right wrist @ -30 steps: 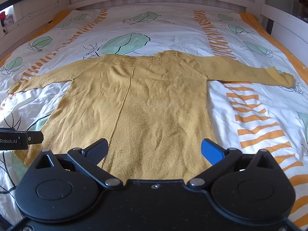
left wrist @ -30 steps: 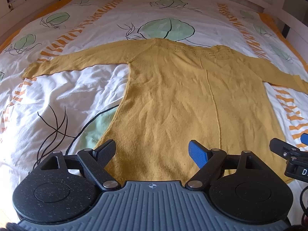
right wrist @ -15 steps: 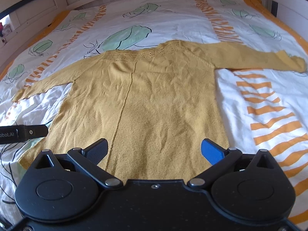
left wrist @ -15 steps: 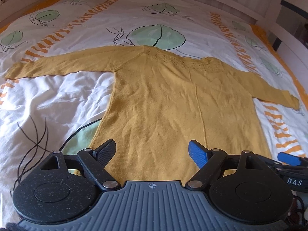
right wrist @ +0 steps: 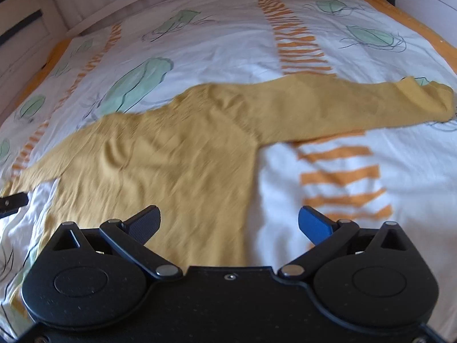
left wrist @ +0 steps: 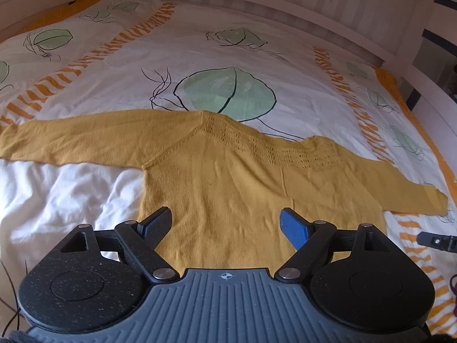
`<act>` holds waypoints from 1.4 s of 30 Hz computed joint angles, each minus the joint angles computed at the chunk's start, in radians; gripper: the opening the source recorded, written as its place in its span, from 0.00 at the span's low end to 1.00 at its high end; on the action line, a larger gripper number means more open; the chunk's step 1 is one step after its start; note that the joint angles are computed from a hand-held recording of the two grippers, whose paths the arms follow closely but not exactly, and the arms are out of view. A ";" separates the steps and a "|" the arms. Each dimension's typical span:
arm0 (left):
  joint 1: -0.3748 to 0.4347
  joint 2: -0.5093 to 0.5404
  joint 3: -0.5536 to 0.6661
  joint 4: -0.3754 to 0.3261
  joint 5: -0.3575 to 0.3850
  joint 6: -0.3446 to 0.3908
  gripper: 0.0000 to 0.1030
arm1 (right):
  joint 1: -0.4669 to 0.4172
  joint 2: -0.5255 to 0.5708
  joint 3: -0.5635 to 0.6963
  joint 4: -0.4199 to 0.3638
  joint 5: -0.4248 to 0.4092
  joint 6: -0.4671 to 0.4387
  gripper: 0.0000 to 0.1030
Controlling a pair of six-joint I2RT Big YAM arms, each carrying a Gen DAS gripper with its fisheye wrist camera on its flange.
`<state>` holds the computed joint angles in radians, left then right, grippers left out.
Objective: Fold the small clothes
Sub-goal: 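Move the right gripper to a sleeve cuff and close on it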
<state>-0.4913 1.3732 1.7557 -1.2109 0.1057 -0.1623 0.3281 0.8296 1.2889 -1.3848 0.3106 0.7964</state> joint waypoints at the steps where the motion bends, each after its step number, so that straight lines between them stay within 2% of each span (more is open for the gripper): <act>1: -0.005 0.018 0.014 0.004 -0.013 0.001 0.80 | -0.069 -0.005 -0.006 0.020 -0.037 -0.057 0.99; 7: -0.050 0.113 0.071 0.056 -0.124 0.049 0.80 | -0.455 -0.002 -0.039 0.124 -0.222 -0.259 0.99; 11: -0.067 0.148 0.061 0.106 -0.175 0.070 0.80 | -0.650 0.009 -0.063 0.199 -0.291 -0.325 0.99; 13: -0.071 0.158 0.044 0.142 -0.191 0.071 0.80 | -0.766 0.036 -0.059 0.210 -0.377 -0.356 0.99; 15: -0.078 0.168 0.028 0.172 -0.214 0.076 0.80 | -0.840 0.054 -0.056 0.220 -0.395 -0.379 0.99; 20: -0.088 0.187 -0.017 0.229 -0.235 0.079 0.80 | -0.966 0.104 -0.025 0.242 -0.356 -0.471 0.99; 24: -0.092 0.197 -0.049 0.232 -0.246 0.069 0.80 | -1.036 0.142 -0.005 0.274 -0.295 -0.541 0.99; 26: -0.095 0.161 -0.126 0.316 -0.255 0.062 0.82 | -1.065 0.163 0.003 0.285 -0.267 -0.582 0.94; 27: -0.096 0.140 -0.167 0.364 -0.260 0.063 0.83 | -1.078 0.174 0.006 0.287 -0.252 -0.599 0.86; 28: -0.098 0.121 -0.205 0.411 -0.264 0.063 0.84 | -1.089 0.188 0.010 0.285 -0.238 -0.615 0.82; 29: -0.098 0.107 -0.233 0.442 -0.267 0.061 0.85 | -1.101 0.203 0.013 0.281 -0.226 -0.632 0.82; 32: -0.095 0.109 -0.224 0.431 -0.260 0.058 0.88 | -1.129 0.227 0.004 0.293 -0.208 -0.658 0.78; 37: -0.093 0.116 -0.218 0.424 -0.254 0.047 0.91 | -1.164 0.250 -0.028 0.304 -0.240 -0.640 0.72; 38: -0.095 0.122 -0.214 0.422 -0.253 0.044 0.92 | -1.167 0.253 -0.033 0.303 -0.249 -0.635 0.69; 39: -0.094 0.123 -0.213 0.420 -0.251 0.042 0.92 | -1.169 0.253 -0.039 0.298 -0.263 -0.627 0.61; 41: -0.092 0.126 -0.210 0.415 -0.246 0.038 0.94 | -1.175 0.245 -0.048 0.299 -0.309 -0.615 0.34; 42: -0.091 0.128 -0.207 0.412 -0.244 0.037 0.94 | -1.176 0.243 -0.043 0.289 -0.324 -0.597 0.13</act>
